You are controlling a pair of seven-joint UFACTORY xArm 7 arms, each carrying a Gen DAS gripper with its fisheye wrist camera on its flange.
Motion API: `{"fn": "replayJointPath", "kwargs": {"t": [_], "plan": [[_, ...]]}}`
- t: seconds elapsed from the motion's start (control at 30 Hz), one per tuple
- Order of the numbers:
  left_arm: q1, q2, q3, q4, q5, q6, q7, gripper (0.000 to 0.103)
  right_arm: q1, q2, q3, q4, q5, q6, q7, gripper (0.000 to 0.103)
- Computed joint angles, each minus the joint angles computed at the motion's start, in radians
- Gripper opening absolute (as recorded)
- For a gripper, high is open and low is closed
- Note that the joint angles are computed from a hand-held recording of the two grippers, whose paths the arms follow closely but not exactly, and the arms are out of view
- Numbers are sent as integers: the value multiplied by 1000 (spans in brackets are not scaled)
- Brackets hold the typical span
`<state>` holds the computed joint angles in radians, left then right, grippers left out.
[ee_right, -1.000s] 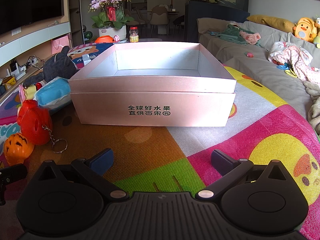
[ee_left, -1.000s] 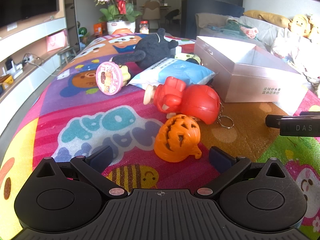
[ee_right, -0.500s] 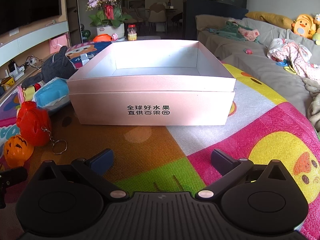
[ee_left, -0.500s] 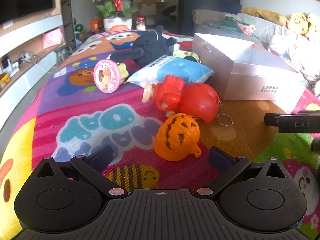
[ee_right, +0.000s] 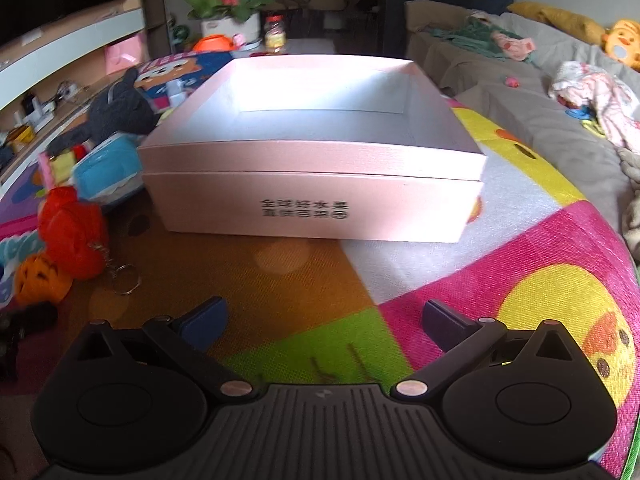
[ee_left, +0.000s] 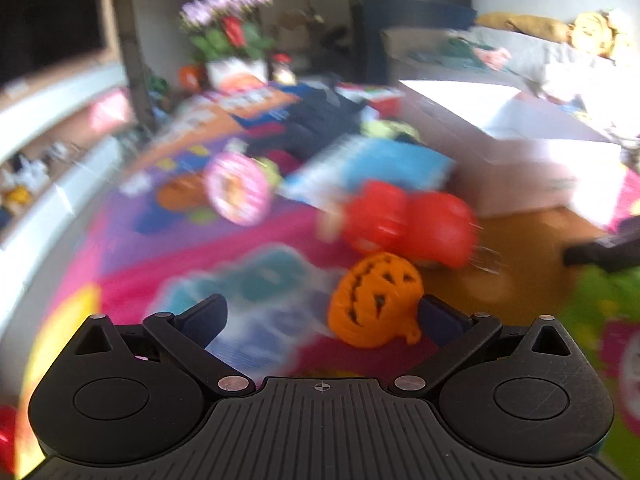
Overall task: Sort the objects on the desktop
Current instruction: 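Grasp the red doll keychain with the right gripper, then carry the red doll toward the pink box with the right gripper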
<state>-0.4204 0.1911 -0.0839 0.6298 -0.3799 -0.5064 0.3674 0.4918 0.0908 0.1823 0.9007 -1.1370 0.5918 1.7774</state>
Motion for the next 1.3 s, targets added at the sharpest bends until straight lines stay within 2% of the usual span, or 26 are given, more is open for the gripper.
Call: {"fn": "replayJointPath", "kwargs": {"t": [0.07, 0.13, 0.23, 0.37, 0.4, 0.47, 0.5, 0.53, 0.6, 0.7, 0.73, 0.83, 0.9, 0.93, 0.97, 1.0, 1.1, 1.2, 1.23, 1.3], "plan": [[-40, 21, 31, 8, -100, -79, 83, 103, -9, -8, -7, -3, -65, -108, 5, 103], [-1, 16, 24, -3, -77, -113, 53, 103, 15, 2, 5, 32, -216, -103, 87, 103], [135, -38, -4, -41, 127, -78, -164, 103, 58, 78, 24, 139, -372, -65, 67, 103], [264, -91, -3, -89, 362, -82, -448, 103, 120, 224, 7, 292, -425, -45, -96, 101], [283, -100, 1, -97, 410, -85, -493, 103, 136, 249, -4, 317, -436, -34, -121, 94], [301, -113, 8, -110, 468, -88, -539, 103, 157, 284, -23, 355, -432, -27, -157, 83], [304, -116, 9, -115, 490, -92, -551, 103, 161, 291, -33, 364, -424, -37, -160, 73], [309, -119, 9, -119, 519, -96, -567, 103, 162, 290, -40, 365, -409, -46, -161, 56], [311, -115, 7, -116, 561, -99, -594, 103, 154, 257, -49, 334, -365, -83, -150, 54], [314, -106, 0, -108, 640, -102, -630, 103, 125, 163, -51, 230, -366, -170, -95, 54], [316, -107, -3, -109, 673, -103, -639, 103, 103, 119, -43, 185, -321, -214, -109, 54], [336, -104, -8, -104, 837, -115, -708, 103, 11, -23, -42, 19, -157, -449, -152, 54], [348, -89, -14, -84, 956, -120, -765, 103, -33, -106, -41, -79, -64, -524, -193, 54], [349, -79, -20, -74, 1002, -121, -783, 103, -53, -137, -40, -113, -65, -539, -173, 54], [344, -73, -27, -67, 1027, -118, -788, 103, -65, -160, -34, -130, -109, -514, -111, 54], [335, -69, -33, -62, 1037, -110, -785, 103, -104, -184, 13, -140, -167, -447, -31, 55], [307, -71, -45, -57, 1027, -79, -759, 103, -118, -224, 72, -157, -248, -222, 87, 57], [283, -76, -46, -64, 963, -56, -716, 103, -130, -273, 103, -188, -369, -53, 297, 87], [276, -74, -46, -62, 932, -41, -706, 103, -132, -282, 110, -195, -397, 7, 359, 90], [278, -69, -45, -54, 912, -23, -709, 103, -140, -265, 97, -181, -376, 74, 374, 90]]}}
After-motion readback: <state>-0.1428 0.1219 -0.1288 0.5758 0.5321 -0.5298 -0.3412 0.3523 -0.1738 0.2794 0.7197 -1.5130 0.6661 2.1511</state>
